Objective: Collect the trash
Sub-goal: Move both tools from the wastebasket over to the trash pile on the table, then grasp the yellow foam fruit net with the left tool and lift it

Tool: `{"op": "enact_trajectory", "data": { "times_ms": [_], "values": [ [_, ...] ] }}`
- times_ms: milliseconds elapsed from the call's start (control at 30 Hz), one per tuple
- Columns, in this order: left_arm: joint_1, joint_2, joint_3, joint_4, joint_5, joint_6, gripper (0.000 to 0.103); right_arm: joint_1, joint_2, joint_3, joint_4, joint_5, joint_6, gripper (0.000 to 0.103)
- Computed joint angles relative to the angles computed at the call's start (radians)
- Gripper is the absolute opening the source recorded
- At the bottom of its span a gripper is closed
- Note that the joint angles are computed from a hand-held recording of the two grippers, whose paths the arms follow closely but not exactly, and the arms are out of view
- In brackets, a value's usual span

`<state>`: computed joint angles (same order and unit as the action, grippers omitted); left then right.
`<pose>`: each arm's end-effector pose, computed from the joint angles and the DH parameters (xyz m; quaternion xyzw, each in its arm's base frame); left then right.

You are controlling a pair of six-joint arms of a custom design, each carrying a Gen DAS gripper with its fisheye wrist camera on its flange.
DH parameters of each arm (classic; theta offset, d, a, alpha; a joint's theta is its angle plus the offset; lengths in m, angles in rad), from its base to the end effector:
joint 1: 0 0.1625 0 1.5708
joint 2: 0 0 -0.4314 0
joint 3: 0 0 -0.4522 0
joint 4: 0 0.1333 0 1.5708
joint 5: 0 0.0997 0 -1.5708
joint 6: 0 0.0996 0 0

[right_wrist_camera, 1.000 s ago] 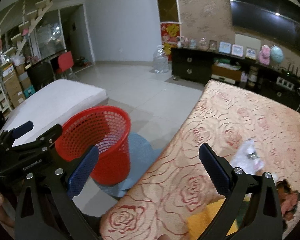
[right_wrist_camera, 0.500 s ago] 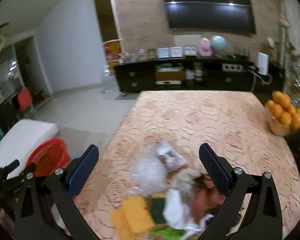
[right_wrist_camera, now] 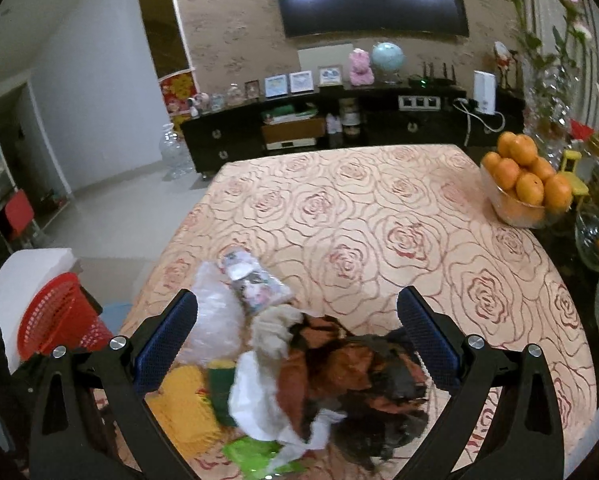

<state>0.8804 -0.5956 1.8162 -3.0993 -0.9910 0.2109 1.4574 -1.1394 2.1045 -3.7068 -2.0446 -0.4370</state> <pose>-0.2580 -0.6073 -0.0694 0.3730 0.8715 -0.2098 0.2395 0.0241 -0.5646 0.2399 0.0025 -0.8205 0.4638 0.3342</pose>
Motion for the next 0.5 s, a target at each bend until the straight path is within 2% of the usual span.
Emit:
{"op": "enact_trajectory", "data": {
  "times_ms": [233,300,367,500],
  "values": [
    [0.019,0.052,-0.09,0.169,-0.131,-0.033,0.092,-0.044,-0.028,0.008,0.024,-0.007,0.029,0.097],
    [0.023,0.063,-0.104,0.198,-0.148,-0.032,0.079,-0.056,-0.04,0.014,0.036,-0.004,0.043,0.097],
    [0.029,0.08,-0.123,0.231,-0.159,-0.04,0.058,-0.066,-0.05,0.018,0.046,-0.001,0.057,0.097],
    [0.038,0.082,-0.131,0.226,-0.186,-0.038,0.041,-0.086,-0.062,0.023,0.06,0.009,0.072,0.097]
  ]
}}
